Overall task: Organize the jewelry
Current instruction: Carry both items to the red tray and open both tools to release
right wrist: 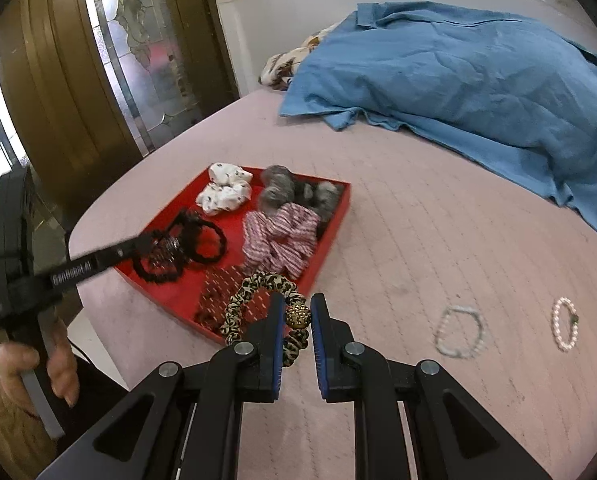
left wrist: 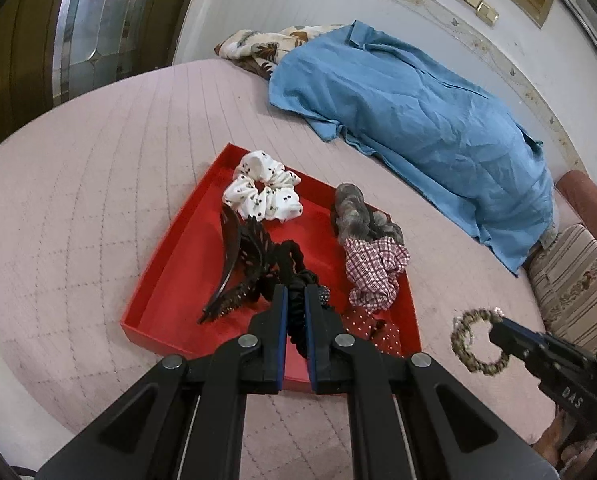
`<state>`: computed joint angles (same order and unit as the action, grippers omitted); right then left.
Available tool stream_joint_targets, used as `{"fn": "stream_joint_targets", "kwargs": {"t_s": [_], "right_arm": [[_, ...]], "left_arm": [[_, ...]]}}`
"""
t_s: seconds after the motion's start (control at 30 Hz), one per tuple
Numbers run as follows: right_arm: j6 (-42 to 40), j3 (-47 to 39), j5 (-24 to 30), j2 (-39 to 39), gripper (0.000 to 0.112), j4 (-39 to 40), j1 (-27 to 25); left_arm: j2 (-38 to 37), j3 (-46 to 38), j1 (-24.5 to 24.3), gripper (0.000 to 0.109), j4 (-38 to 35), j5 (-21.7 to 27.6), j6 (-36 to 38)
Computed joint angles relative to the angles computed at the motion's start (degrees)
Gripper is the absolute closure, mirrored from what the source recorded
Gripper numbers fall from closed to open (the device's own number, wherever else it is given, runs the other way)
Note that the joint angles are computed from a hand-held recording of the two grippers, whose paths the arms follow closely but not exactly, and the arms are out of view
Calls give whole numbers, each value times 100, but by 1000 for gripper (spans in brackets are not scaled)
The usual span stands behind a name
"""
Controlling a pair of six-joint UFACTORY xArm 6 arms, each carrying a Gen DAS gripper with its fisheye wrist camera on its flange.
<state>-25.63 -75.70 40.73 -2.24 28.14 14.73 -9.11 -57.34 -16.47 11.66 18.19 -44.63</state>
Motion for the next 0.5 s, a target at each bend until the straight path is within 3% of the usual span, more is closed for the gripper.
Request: {"fn": "stream_joint_targets", "kwargs": {"t_s": [0.5], "right_arm": [[376, -898, 306, 644, 98, -397, 201]], "left_arm": [[132, -141, -123, 101, 73, 161, -1]]}}
